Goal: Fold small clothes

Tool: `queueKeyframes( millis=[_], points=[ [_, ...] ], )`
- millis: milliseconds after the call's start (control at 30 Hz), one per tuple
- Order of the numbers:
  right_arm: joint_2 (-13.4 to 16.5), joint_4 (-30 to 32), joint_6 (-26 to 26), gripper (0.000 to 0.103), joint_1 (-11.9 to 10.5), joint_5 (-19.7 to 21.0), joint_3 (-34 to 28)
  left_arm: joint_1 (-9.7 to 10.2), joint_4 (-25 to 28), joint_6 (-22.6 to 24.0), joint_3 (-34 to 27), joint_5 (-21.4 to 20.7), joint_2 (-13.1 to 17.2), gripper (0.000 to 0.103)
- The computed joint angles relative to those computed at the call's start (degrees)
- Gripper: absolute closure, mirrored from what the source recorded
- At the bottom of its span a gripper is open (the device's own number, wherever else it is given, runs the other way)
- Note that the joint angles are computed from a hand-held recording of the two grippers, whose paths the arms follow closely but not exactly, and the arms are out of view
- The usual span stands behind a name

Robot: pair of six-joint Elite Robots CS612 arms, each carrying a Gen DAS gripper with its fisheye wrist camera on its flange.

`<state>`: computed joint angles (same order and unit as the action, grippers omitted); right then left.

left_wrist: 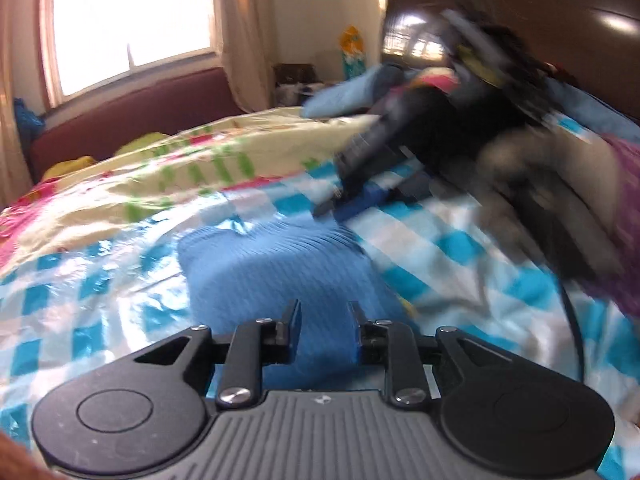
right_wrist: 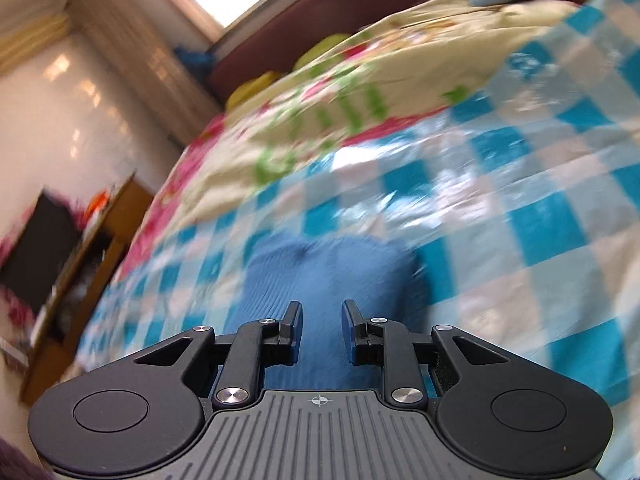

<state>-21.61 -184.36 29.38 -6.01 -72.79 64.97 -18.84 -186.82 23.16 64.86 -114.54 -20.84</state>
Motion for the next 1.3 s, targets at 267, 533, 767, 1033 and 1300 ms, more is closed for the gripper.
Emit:
queueKeyframes(
  millis=[267,533,767,1033,1300],
  points=[
    [-0.3,7.5,-7.8,0.092,1.3,-6.2,1.7,-0.25,11.9,-1.8,-5.7,4.2,2.9,0.073],
    [-1.6,6.3,-5.4,0.089,1.1,-6.9,3.0,0.31,7.0,-1.7,-4.3,2.9,2.1,0.073],
    [0.4,5.1,-9.8,0.08,2.4,-10.0,-2.3,-0.6,8.2,-3.8,-9.0,4.5,4.4,0.072],
    [5.3,9.4,-6.5,0.085,1.8,-13.5,-9.5,-1.43,9.6,-2.2,-12.7,4.6,6.7,0.07],
    [4.2,9.6,-7.4,0.08,2.1,-13.8,-8.6,-1.04,8.5,-4.2,-10.6,4.0,5.5,0.069]
  ],
)
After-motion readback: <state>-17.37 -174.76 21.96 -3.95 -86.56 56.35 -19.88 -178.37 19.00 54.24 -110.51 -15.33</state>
